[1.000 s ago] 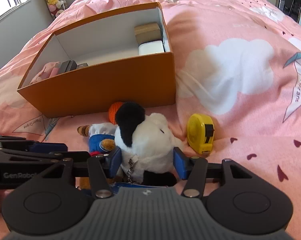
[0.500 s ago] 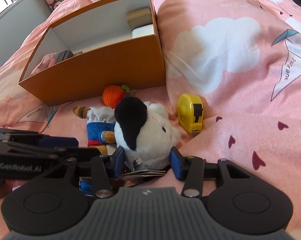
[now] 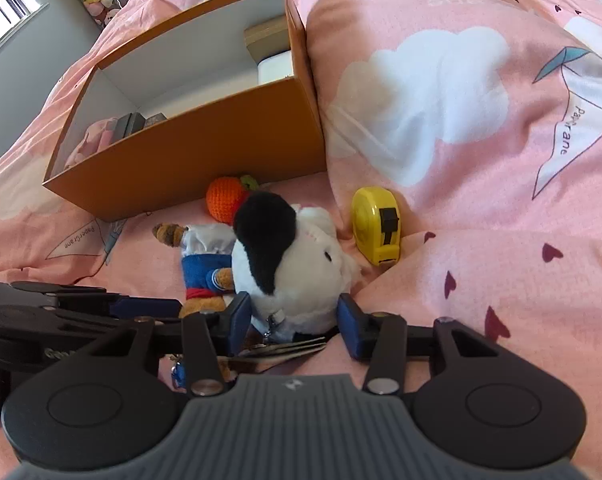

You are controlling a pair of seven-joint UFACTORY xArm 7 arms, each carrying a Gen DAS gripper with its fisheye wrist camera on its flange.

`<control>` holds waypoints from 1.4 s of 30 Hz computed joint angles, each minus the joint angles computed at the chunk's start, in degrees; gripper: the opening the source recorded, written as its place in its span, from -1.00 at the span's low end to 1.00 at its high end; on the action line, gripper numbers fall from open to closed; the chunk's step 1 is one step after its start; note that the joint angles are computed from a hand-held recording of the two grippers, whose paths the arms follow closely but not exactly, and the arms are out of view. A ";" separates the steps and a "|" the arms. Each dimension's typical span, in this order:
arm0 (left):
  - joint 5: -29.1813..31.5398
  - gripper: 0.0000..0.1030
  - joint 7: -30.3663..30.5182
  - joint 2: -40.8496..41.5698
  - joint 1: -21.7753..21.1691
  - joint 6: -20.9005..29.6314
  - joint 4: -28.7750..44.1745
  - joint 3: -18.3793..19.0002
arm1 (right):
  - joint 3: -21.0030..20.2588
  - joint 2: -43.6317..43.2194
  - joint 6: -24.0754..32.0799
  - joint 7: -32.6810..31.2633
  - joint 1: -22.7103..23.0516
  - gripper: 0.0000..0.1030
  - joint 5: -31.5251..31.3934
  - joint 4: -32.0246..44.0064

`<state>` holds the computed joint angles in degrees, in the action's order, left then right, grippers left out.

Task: Organize objects
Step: 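Grasp the brown bear plush with the left tool while the right tool grasps the white plush, then lift both plush toys and carry them over the orange box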

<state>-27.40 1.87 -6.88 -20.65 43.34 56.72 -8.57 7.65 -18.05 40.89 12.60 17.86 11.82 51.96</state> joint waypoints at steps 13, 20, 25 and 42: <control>0.54 0.41 -0.21 3.68 -0.30 0.19 2.21 -0.87 | 3.56 9.95 1.32 -0.84 -0.15 0.14 -14.60 9.96; -1.80 0.40 2.21 4.93 -0.17 1.01 2.38 -1.02 | 1.94 10.61 4.42 -4.91 0.49 0.11 -12.61 10.25; -2.25 0.36 3.33 4.35 -0.23 0.58 1.59 -1.18 | 0.21 8.16 7.40 -8.11 -0.27 0.06 -6.40 8.80; -2.28 0.11 -0.32 -6.70 1.57 -0.89 -5.10 2.18 | -0.55 2.18 -3.62 -7.51 2.28 -0.10 5.73 4.17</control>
<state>-29.68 1.55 -13.59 -19.08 42.44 51.61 -6.38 7.10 -15.87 37.28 5.09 20.14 17.55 56.13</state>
